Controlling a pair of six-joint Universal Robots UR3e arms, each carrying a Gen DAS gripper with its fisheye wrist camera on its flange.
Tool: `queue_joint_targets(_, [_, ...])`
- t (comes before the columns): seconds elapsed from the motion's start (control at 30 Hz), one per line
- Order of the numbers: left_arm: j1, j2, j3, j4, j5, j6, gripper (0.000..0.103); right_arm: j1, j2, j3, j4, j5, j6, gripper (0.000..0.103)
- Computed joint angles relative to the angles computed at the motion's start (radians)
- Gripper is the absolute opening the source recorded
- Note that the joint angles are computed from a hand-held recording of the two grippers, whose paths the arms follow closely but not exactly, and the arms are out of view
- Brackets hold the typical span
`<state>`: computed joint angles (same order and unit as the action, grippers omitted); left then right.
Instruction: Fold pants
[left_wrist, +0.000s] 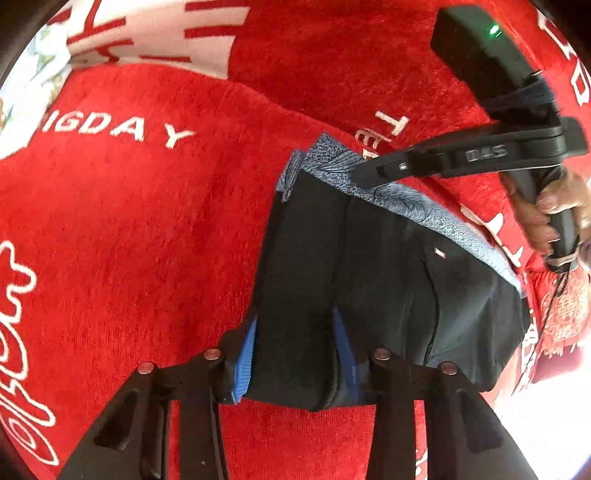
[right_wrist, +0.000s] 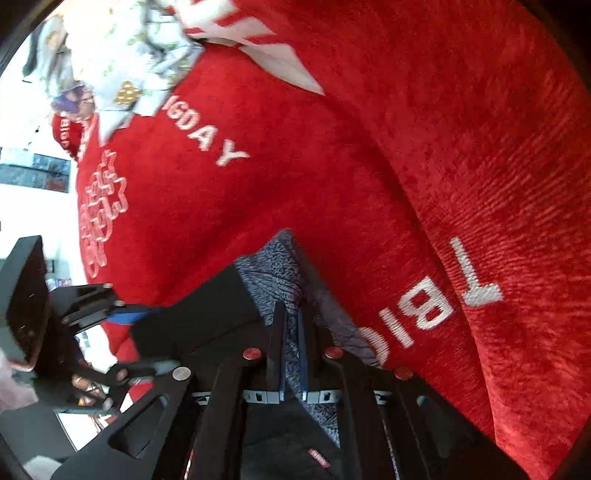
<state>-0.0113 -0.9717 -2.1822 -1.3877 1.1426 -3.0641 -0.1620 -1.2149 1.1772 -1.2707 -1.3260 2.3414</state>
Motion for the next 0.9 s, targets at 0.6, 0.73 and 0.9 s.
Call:
queue_joint_targets(0.6, [-0.267, -0.199, 0.198, 0.177, 0.18, -0.335, 0.078, -0.099, -0.248, 0.239, -0.122, 0.061, 0.137, 0.024])
queue_joint_targets(0.73, [-0.476, -0.488, 0.315, 0.351, 0.29, -0.489, 0.078, -0.353, -0.452, 0.371, 0.034, 0.041, 0.076, 0.024])
queue_joint_targets(0.9, [-0.559, -0.685, 0.449, 0.352, 0.452, -0.587, 0.084, -0.592, -0.574, 0.63, -0.136, 0.025, 0.025, 0.023])
